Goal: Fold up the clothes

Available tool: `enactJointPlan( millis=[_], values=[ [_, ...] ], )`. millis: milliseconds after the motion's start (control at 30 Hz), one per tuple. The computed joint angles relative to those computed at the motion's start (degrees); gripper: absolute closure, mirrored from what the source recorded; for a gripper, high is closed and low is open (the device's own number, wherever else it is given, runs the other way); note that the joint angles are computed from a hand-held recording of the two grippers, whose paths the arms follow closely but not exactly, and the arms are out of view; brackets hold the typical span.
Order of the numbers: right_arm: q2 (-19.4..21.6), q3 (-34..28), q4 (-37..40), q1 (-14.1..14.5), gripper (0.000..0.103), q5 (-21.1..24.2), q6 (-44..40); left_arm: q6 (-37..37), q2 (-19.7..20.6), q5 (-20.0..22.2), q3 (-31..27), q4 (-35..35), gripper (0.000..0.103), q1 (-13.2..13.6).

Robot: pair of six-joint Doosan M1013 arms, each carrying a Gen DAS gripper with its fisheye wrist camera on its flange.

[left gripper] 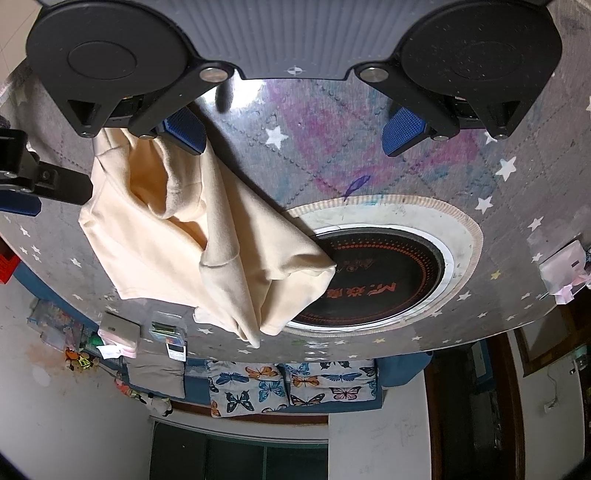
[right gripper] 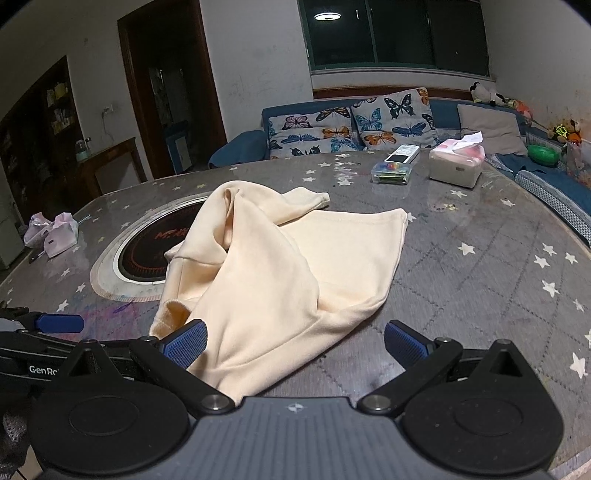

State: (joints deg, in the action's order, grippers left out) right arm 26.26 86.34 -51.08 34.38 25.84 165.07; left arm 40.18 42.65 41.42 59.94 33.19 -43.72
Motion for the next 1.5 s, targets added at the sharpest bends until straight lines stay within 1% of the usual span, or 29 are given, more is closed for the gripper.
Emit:
enactJointPlan(
  millis=[333,767,1233,1500],
  values=[
    [-0.59,0.81,-0.74,0.53,0.000,-0.34,0.54,-0.48,-0.66,1.01,1.20,0.75,0.000,-0.34],
    [-1.28,1.94,-3.21,1.16,0.000,0.29,3.23,-2.74,-1.99,0.52,3.59,3.25,0.000,-0.96],
    [-2.12,4.20,-7.65,2.82,0.000,0.79,8.49,-6.11,-4.43,-1.89,8.72,7.12,0.000,-1.84],
    [-2.51,5.02,-8.85,3.65,0.000,1.35,9.42,-7.53,-5.10,-3.23,10.43,8.29,0.000,-2.05]
  ],
)
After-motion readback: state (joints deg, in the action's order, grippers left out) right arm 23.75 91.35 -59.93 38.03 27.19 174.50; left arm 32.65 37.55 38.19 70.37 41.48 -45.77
